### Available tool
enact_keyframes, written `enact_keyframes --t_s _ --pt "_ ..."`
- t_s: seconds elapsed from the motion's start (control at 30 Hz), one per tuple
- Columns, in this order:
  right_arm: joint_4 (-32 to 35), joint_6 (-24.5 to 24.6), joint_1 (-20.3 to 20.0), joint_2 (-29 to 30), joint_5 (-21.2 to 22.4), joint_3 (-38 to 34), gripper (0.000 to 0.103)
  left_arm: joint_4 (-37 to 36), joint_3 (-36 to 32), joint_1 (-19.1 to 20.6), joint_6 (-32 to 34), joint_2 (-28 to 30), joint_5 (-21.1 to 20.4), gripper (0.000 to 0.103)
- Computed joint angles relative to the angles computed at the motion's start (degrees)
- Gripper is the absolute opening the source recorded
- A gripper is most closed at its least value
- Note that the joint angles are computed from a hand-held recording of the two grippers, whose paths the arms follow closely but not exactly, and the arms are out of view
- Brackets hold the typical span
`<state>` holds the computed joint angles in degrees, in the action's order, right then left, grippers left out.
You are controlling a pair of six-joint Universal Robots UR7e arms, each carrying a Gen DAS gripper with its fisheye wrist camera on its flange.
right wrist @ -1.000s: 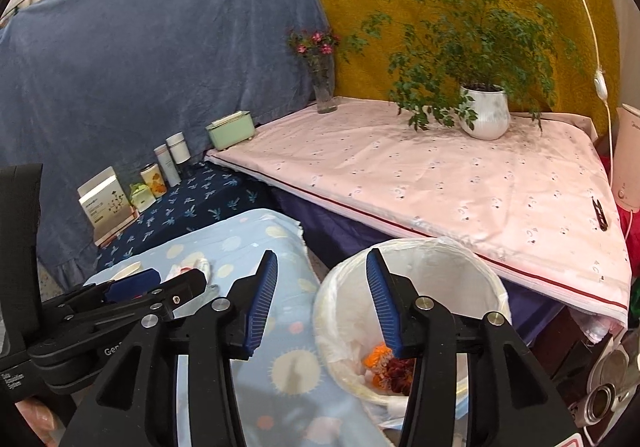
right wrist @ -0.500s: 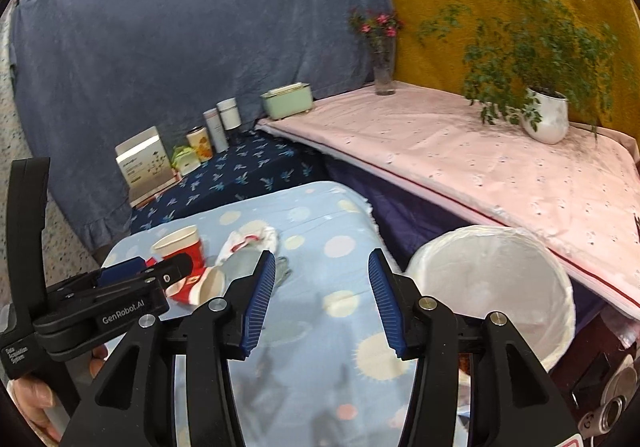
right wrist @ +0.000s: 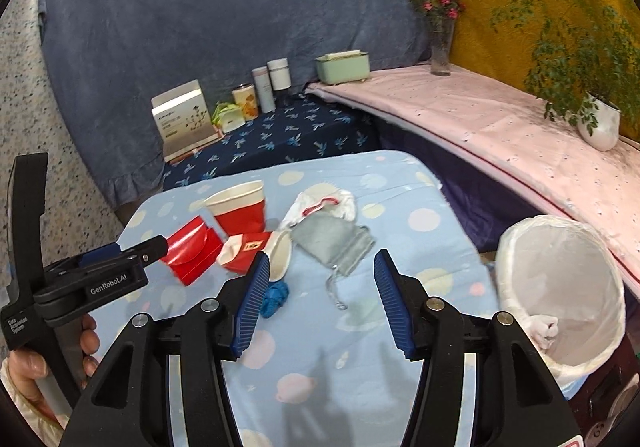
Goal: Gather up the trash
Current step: 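Move both tools back over the table toward the red box and blue ribbon, then grasp the blue ribbon with the right gripper while the left grasps the red folded box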
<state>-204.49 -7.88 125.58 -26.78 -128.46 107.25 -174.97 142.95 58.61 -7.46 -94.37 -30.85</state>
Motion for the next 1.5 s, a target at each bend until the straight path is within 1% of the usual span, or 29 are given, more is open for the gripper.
enact_keyframes --t_s 0.07,0.17,0.27,0.53,0.73,0.87,1.07,1.13,1.17,1.23,1.3,1.33,1.37,1.43,1.5 --pt "1.4 0.3 0.18 1.1 0.18 -1.19 0.053 -0.65 -0.22 1.6 1.86 -0.49 -0.35 0.081" --pt "3.91 0.68 0.38 3.05 0.4 -3.42 0.053 -2.37 -0.65 3.96 4.58 -0.27 -1.02 0.088" --pt "6.22 1.04 0.38 4.97 0.38 -5.59 0.053 -3.19 -1.39 6.55 6.55 0.11 -2.31 0.089" --pt "12.0 1.7 -0.75 9.38 0.69 -10.75 0.053 -6.81 -4.77 13.97 11.94 3.52 -7.26 0.091" --pt "15.36 2.29 -2.06 12.51 0.87 -14.43 0.053 -8.07 -7.63 17.34 16.27 7.03 -10.85 0.091" --pt "16.92 2.54 -3.06 13.93 0.74 -16.09 0.053 -8.9 -9.55 18.89 18.28 9.6 -13.01 0.091" --pt "18.9 3.21 -4.35 15.6 0.52 -18.32 0.053 -9.64 -12.29 20.5 19.95 13.25 -14.78 0.09" --pt "19.38 3.48 -4.73 16.09 0.52 -18.86 0.053 -10.34 -12.52 20.71 20.28 13.83 -15.12 0.089" --pt "19.55 3.54 -4.92 16.21 0.62 -18.96 0.053 -10.76 -12.48 20.73 20.45 14.03 -15.3 0.086" --pt "20.23 3.79 -5.26 16.45 0.76 -19.18 0.052 -10.35 -12.58 20.94 20.47 14.16 -15.92 0.077" --pt "19.14 3.0 -5.32 16.8 0.54 -19.17 0.05 -8.26 -12.95 21.36 19.39 13.97 -16.62 0.066" --pt "18.87 2.68 -5.32 16.87 0.43 -19.15 0.045 -7.69 -13.16 21.65 18.85 14.0 -17.13 0.061" --pt "18.77 2.5 -5.34 16.9 0.34 -19.16 0.041 -7.04 -13.22 21.76 18.16 13.93 -17.36 0.054" --pt "18.94 2.81 -5.45 16.67 0.44 -18.98 0.028 -7.38 -12.86 21.75 17.76 13.86 -17.14 0.048" --pt "18.97 4.05 -5.76 16.0 1.39 -18.29 0.025 -8.65 -12.12 21.18 18.39 13.87 -16.04 0.034"
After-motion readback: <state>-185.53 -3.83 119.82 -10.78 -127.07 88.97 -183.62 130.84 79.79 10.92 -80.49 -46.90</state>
